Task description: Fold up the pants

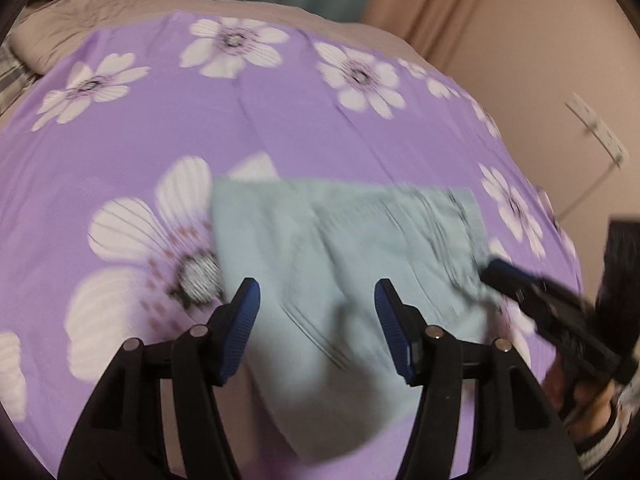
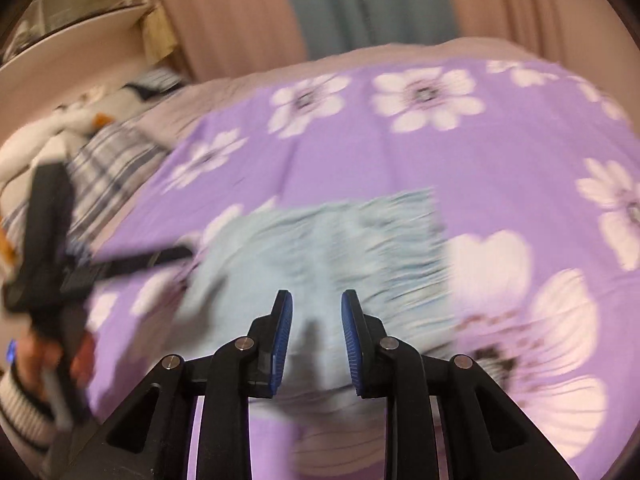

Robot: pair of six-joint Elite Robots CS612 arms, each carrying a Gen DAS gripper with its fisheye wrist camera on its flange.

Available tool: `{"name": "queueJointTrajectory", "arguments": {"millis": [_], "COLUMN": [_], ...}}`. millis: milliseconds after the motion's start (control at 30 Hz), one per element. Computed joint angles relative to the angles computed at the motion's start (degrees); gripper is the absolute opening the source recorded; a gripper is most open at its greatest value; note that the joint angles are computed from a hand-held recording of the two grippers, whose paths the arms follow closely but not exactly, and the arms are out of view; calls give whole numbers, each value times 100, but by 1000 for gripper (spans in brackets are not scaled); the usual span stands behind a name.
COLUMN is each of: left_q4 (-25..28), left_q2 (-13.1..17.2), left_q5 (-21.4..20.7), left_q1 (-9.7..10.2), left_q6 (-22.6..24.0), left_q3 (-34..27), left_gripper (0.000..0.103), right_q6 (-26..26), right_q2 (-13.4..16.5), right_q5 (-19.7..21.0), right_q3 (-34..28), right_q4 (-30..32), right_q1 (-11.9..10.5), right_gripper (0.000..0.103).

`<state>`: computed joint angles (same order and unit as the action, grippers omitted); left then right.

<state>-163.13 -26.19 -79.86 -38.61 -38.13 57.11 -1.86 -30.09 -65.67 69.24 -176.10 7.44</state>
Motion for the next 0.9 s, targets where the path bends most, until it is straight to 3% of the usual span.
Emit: {"name": "queueJointTrajectory", "arguments": {"millis": [100,167,233,467,500,533,633,767,900], "left_q4": [237,187,203,-416,-410,-476,-886,-1371,-1599], "left_q2": [77,72,12,-338,-365,-398,-420,-335,-273], "left_q5": [-308,51,155,-54,-100,-175,-463,-888,-1091], "left_q1": [-47,-149,-206,-162,-154,-138,-53,63,126], "left_q6": [-226,-15,105,-418,-548,-734,-1378,-1965,-2275], "left_q3": [19,119,204,970,1029,1127,1332,1328,1259], "left_gripper": [58,58,59,63,67,69,68,67,67], "right_q6": [-168,-524,-564,-14,15,72,411,1263,1789], "right_q2": [-30,-16,-1,-133,-157,-180,-198,-32,113], "right_q5": [-211,-481,-444,639,705,747,1057,1620,2005], "right_q3": [95,125,155,304,364,421,561,430,256], "right_q4": [108,300,407,757,741,725,643,707,712], "right_q1": [10,55,47,-228,-258,-294,-432,-583,-639], "right_gripper": [25,22,18,19,20,28,44,45,52]}}
